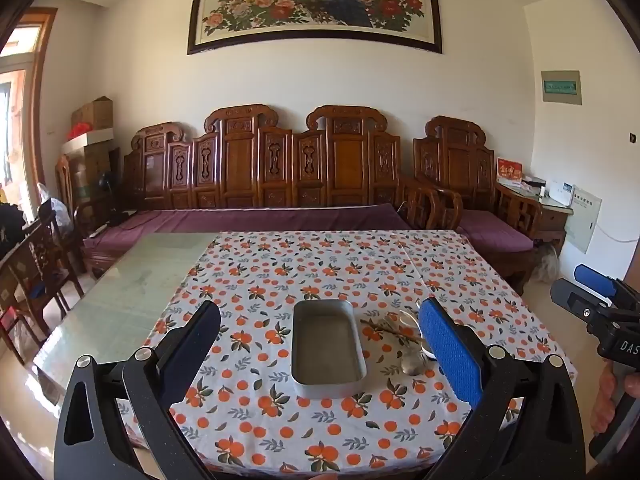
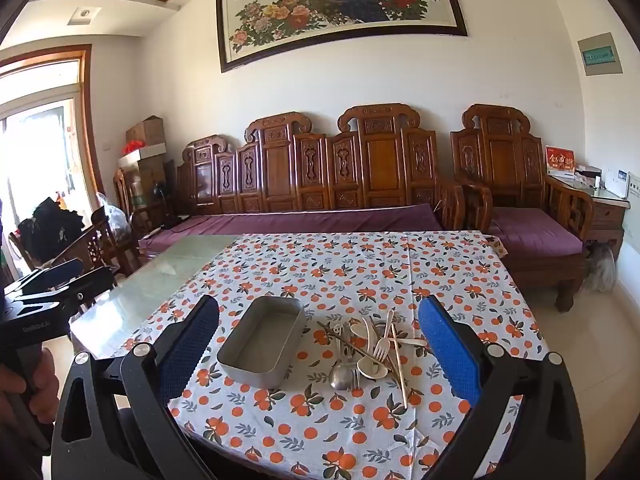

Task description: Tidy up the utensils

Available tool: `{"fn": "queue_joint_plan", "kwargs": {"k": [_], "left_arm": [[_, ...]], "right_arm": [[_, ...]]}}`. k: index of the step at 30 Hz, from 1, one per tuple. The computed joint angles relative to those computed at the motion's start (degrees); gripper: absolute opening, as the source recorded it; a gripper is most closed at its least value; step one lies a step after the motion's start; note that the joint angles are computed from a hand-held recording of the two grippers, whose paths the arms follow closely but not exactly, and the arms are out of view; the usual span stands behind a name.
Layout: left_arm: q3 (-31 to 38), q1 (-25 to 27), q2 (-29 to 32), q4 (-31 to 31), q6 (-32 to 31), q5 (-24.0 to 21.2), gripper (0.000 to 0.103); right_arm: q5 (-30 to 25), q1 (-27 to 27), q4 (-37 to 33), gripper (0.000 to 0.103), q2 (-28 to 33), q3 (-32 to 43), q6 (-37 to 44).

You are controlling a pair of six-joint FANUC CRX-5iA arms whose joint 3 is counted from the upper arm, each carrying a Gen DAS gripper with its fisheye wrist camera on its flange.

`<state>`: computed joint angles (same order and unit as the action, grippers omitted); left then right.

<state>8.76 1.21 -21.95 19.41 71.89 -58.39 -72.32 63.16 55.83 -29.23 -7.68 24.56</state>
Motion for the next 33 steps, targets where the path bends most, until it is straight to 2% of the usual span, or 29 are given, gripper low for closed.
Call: {"fn": "queue_joint_plan", "kwargs": {"k": [24, 33], "left_arm": [[-0.1, -0.2, -0.1, -0.4, -0.1, 0.4, 0.096], [2.9, -1.9, 1.2, -2.5, 2.0, -0.6, 0.096]], "right_arm": [[0.1, 0.0, -0.1, 0.1, -0.1, 0.1, -0.2], [0.1, 0.1, -0.2, 0.1, -0.1, 0.2, -0.2]]}}
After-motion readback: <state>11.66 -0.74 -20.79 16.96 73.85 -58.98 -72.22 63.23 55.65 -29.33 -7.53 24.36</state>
